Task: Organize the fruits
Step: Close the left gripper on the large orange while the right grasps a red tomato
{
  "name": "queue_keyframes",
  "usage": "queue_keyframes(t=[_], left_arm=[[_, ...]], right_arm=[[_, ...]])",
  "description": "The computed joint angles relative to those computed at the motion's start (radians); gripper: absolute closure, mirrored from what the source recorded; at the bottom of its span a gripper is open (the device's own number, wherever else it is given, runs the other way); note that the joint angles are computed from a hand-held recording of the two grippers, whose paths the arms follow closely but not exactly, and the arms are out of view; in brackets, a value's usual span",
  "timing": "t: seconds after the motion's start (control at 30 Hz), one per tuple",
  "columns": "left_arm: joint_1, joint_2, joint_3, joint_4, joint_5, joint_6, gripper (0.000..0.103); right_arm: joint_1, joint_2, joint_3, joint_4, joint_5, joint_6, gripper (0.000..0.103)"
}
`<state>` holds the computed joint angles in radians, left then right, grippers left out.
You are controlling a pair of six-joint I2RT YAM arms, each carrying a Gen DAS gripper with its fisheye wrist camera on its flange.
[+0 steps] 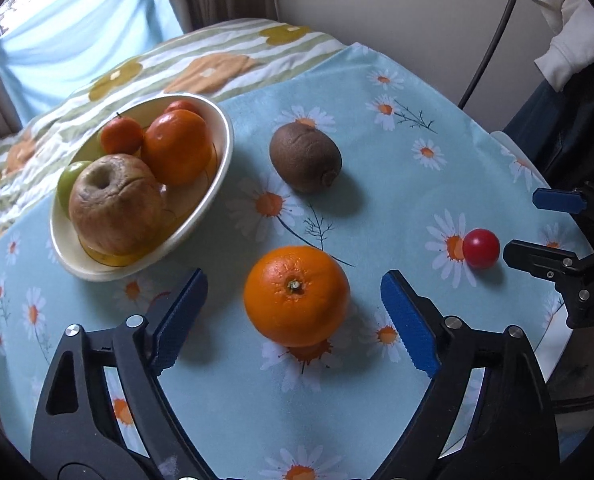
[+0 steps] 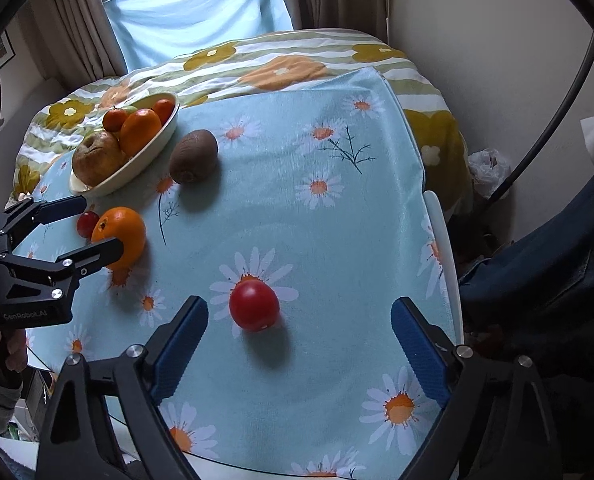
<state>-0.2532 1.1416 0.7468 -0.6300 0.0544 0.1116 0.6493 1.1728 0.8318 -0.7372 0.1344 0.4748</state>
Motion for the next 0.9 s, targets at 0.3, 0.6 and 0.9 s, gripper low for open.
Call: queue_keyframes(t=[0.3,0.6,0.9], left_arm=[[-0.066,0.074,-0.019,0.052,-0.077,-0.059,0.035],[-0.07,0.076,-0.016,0.046,-0.1,-0.075,0.038],[-0.048,0.044,-0.03,0.023,-0.087,-0.102,0.039]], right_arm=[[-0.006,0.021,-0.055,0.079,-0.057,-0.046,0.032],[0.01,0.063,-0.054,0.117,-0.091,-0.066,0.049],[0.002,0.085,-0.047,0.138,-0.109,-0.084,0.058]])
